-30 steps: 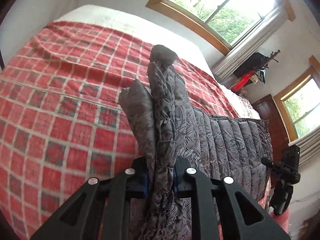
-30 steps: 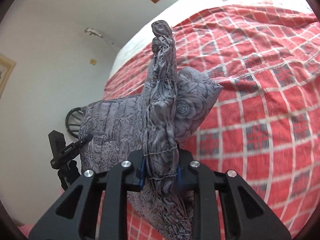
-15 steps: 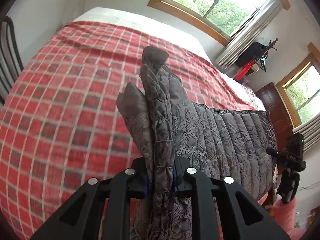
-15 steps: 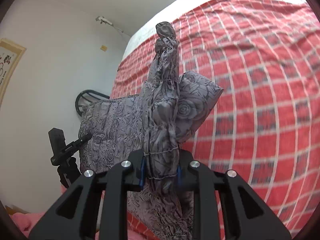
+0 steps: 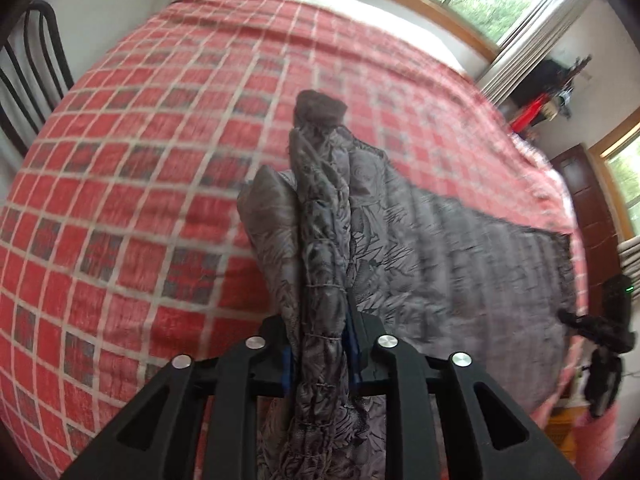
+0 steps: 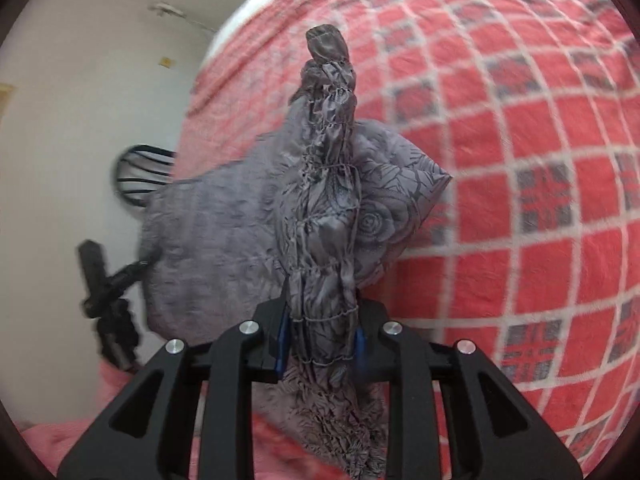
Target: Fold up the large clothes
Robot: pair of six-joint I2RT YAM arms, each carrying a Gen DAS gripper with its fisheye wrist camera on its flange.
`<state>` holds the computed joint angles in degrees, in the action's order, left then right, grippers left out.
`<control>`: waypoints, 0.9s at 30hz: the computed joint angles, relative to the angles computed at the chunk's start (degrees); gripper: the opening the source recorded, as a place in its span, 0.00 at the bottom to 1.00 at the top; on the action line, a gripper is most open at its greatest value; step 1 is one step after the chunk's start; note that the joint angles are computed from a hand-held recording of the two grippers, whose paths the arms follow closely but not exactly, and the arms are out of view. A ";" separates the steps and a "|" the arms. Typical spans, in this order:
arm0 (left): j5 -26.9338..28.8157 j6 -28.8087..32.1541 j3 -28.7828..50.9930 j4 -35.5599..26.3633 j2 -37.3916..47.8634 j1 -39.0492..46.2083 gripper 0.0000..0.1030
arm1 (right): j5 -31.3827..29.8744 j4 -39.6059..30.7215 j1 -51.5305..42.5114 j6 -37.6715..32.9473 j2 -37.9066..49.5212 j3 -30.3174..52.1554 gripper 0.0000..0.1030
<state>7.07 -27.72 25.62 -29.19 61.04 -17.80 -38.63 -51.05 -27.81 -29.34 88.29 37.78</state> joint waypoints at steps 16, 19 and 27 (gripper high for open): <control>-6.04 -2.23 -6.62 7.90 1.55 -3.04 0.37 | 1.93 7.19 -4.48 1.44 5.06 -2.83 0.48; -12.30 -3.91 -3.48 -3.50 -5.20 -5.60 0.37 | 8.13 3.56 -2.24 3.12 -10.10 -4.31 0.48; -29.04 -24.17 5.36 -28.43 -16.08 -28.20 0.38 | 18.24 -12.21 6.22 3.70 -42.88 -5.82 0.47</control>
<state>-21.97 -51.89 30.98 -57.62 44.96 -46.01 -20.39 -63.26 -21.59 -25.64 45.41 31.96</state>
